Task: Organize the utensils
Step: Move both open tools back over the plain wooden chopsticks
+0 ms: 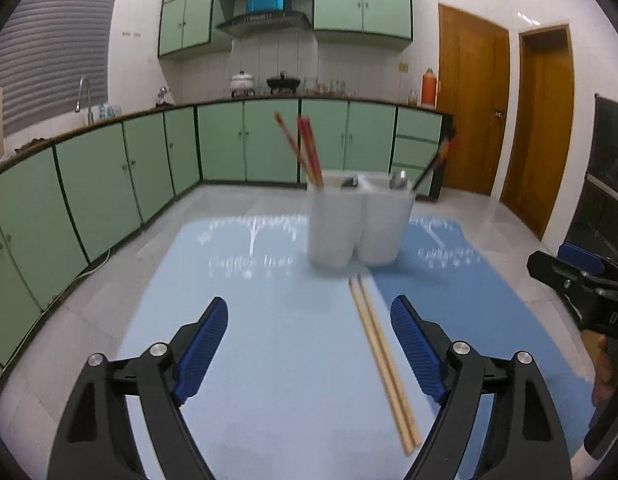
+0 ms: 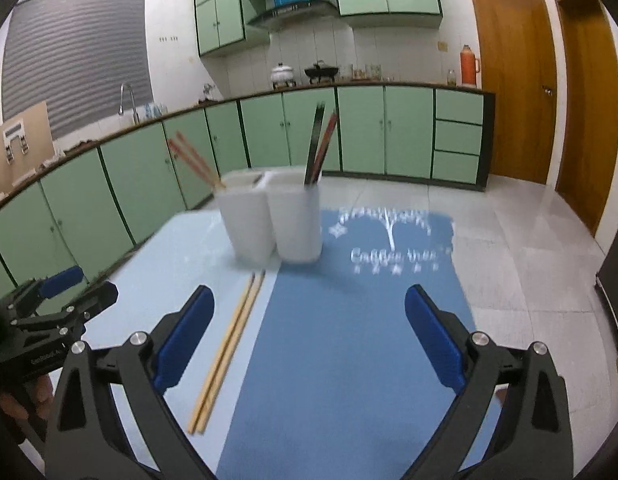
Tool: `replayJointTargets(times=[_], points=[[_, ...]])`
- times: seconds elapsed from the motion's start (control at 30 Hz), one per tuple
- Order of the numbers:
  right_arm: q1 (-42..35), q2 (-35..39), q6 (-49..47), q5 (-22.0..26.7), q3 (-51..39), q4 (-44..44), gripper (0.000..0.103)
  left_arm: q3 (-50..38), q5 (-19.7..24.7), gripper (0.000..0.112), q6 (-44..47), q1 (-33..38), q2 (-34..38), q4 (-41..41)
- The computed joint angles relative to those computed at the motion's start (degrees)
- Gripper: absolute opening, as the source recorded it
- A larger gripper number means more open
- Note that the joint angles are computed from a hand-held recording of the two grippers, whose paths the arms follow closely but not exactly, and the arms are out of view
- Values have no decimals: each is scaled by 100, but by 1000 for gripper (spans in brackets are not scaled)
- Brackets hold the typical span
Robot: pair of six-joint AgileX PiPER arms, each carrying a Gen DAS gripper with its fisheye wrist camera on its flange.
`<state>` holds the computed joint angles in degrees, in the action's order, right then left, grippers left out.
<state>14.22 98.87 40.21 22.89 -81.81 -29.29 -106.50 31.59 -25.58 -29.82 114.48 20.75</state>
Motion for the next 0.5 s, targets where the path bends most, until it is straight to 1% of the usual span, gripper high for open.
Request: replayJointTargets(times=[0.07,0.2,0.23,0.33,0.4,0.43,0.5], points=[[136,-12,462,-91,272,-319,93,245,-34,82,-22,-1,-71,24],[328,-15,901,-236,618,-587,93,739,-204,82,-264,-40,-224,233],[338,-11,880,-257,667,-569,93,832,-230,82,-300,-35,-256,251],[557,10,1278,-247,886,-930,92,1096,-301,82,-486,-33,-337,384],[678,14,1391,-217,985,-1068,87,1274,-367,82,-664,-41,-398,540],[716,8,1395,-199,1020,-1093,82,1342,-392,82,-694,-33,-435,569],[831,56,1498,-146,1067,-1174,80,1527,-473,82,-872,-31,-508,735]])
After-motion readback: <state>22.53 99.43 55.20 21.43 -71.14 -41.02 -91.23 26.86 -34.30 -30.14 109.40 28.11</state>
